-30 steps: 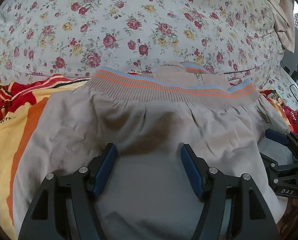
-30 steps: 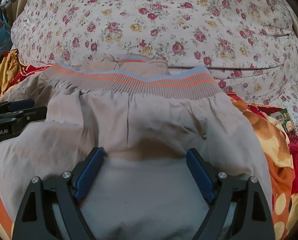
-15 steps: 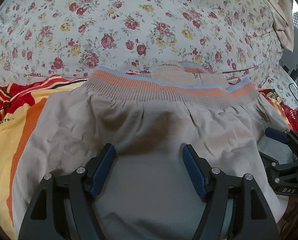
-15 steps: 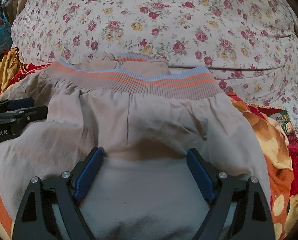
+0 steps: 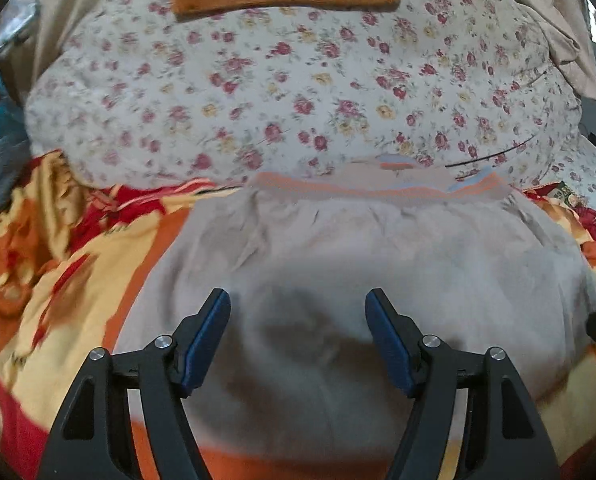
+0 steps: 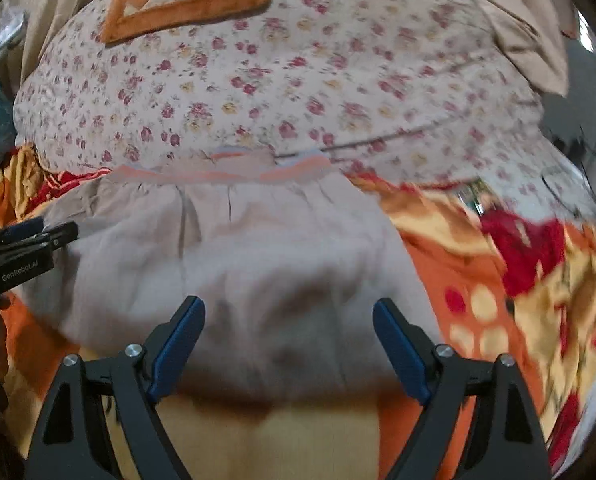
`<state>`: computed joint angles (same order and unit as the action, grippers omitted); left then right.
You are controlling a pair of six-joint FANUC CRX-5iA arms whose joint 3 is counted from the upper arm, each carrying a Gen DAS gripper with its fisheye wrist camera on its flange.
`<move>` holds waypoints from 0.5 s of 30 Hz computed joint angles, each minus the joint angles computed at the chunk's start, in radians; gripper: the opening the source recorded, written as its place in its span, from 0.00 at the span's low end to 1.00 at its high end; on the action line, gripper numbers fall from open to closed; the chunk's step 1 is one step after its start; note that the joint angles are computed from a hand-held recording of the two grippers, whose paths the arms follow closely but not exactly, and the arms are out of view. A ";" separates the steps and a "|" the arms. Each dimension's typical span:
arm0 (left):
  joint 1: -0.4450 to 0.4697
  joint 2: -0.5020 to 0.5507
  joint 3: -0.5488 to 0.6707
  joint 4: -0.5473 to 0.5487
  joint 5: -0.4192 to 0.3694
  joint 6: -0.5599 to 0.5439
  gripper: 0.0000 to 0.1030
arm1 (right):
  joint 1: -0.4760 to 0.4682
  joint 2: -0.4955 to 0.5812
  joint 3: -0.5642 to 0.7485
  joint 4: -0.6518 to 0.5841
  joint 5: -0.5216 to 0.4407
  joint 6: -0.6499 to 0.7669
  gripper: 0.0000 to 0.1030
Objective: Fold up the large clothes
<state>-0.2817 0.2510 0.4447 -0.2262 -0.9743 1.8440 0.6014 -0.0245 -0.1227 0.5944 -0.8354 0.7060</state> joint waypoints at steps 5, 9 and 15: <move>0.005 -0.047 -0.073 0.007 -0.011 0.029 0.59 | -0.002 -0.039 -0.066 0.027 0.009 -0.090 0.86; 0.003 -0.069 -0.100 -0.008 -0.012 0.054 0.59 | -0.011 -0.038 -0.100 0.102 0.040 -0.177 0.86; 0.007 -0.086 -0.124 -0.015 -0.016 0.065 0.59 | -0.010 -0.041 -0.122 0.138 0.056 -0.208 0.86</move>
